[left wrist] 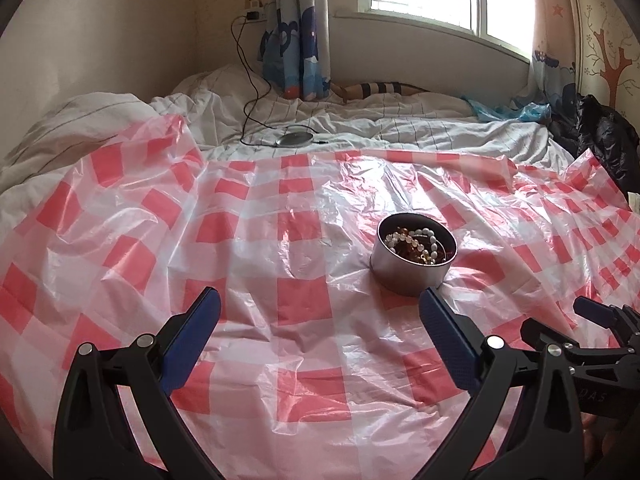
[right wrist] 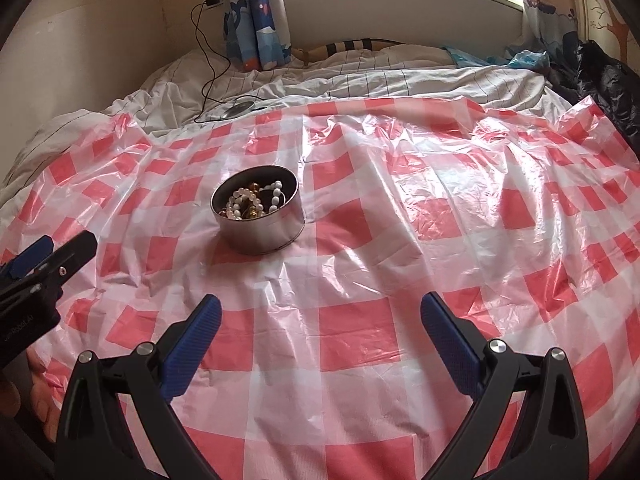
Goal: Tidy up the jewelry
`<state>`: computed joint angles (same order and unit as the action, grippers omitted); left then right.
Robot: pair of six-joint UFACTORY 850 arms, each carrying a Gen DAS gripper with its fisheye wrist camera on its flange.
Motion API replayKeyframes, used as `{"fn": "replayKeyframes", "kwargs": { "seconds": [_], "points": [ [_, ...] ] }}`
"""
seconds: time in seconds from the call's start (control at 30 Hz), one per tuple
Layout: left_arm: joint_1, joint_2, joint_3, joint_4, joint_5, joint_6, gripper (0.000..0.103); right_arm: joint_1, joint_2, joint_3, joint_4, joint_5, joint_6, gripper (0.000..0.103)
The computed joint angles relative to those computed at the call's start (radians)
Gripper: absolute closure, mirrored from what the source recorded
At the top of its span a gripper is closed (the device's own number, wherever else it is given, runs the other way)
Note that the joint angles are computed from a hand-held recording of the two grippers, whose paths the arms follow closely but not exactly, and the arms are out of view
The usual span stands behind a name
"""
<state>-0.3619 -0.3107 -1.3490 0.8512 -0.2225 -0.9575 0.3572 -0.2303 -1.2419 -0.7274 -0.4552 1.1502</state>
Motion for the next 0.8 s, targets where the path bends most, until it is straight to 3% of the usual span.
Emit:
{"fn": "replayKeyframes", "kwargs": {
  "seconds": [0.07, 0.17, 0.27, 0.4, 0.63, 0.8],
  "points": [
    [-0.003, -0.011, -0.016, -0.084, 0.003, 0.088, 0.008, -0.002, -0.006, -0.008, 0.003, -0.010, -0.005, 0.007],
    [-0.019, -0.017, -0.014, 0.039, 0.006, -0.017, 0.008, 0.001, -0.001, -0.005, -0.067, -0.014, 0.055, 0.007],
    [-0.026, -0.022, -0.018, 0.055, 0.007, -0.022, 0.008, 0.001, 0.004, 0.002, -0.132, -0.020, 0.118, 0.007],
    [-0.028, -0.024, -0.018, 0.097, 0.002, -0.081, 0.008, -0.010, -0.013, -0.016, -0.098, -0.042, 0.094, 0.007],
    [-0.029, -0.029, -0.024, 0.015, -0.034, -0.027, 0.008, -0.009, -0.037, -0.037, -0.067, -0.071, 0.056, 0.007],
    [-0.034, 0.017, 0.036, 0.095, -0.049, -0.128, 0.008, -0.002, -0.036, -0.032, -0.099, -0.067, 0.095, 0.007]
  ]
}}
